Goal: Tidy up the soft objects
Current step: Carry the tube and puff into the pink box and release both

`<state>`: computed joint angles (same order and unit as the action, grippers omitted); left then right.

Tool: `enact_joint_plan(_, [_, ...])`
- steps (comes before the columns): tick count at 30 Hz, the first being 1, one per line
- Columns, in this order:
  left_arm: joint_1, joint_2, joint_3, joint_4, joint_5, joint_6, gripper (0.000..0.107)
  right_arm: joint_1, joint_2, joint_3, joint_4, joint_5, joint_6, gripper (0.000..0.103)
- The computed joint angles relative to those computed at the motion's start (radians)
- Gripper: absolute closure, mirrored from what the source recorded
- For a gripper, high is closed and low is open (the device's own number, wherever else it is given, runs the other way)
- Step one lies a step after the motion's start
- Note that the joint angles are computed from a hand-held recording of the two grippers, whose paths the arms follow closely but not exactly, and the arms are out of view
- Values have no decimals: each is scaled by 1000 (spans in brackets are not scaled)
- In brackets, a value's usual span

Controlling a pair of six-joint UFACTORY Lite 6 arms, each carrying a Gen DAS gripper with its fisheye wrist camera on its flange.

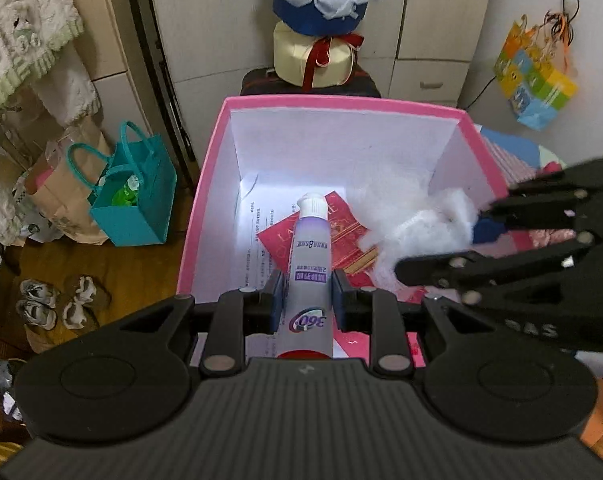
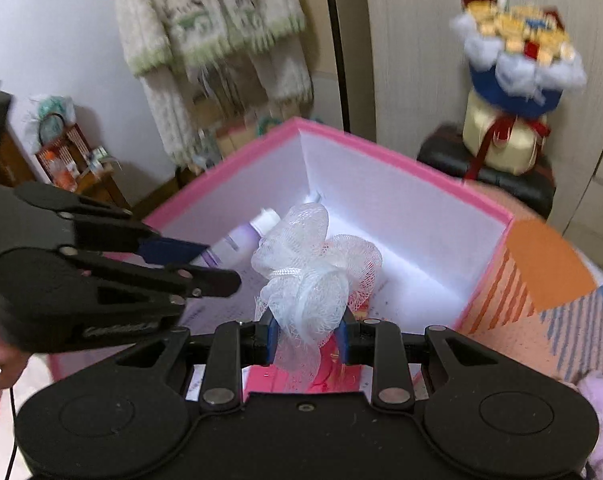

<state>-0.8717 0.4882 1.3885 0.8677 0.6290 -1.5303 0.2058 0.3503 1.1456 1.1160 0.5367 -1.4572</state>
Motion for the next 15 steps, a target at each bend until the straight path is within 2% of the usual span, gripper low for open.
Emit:
enact_joint_plan(3, [-9,-6,-11,48,12,-29,83,38,73,95,-131,-20,133,70])
enact_joint_plan(5, [-1,-11,-17,42,5,-30,83,54,93,126,-158,-38,156,69])
enact_joint_plan(10, [28,18,5,0,-2,-6,82,67,206,262,-269,2,235,64])
enact_joint_plan(12, [7,29,19,37,57,-29,74,70,222,268,-273,6,226,59])
enact_joint_plan(14, [-31,10,-2,116,121,-110,56,82,200,225,-258,-32,177,53])
enact_joint_plan(15, [-47,-22,-41,162,124,-167,53,87,188,208,-250,-51,161,48])
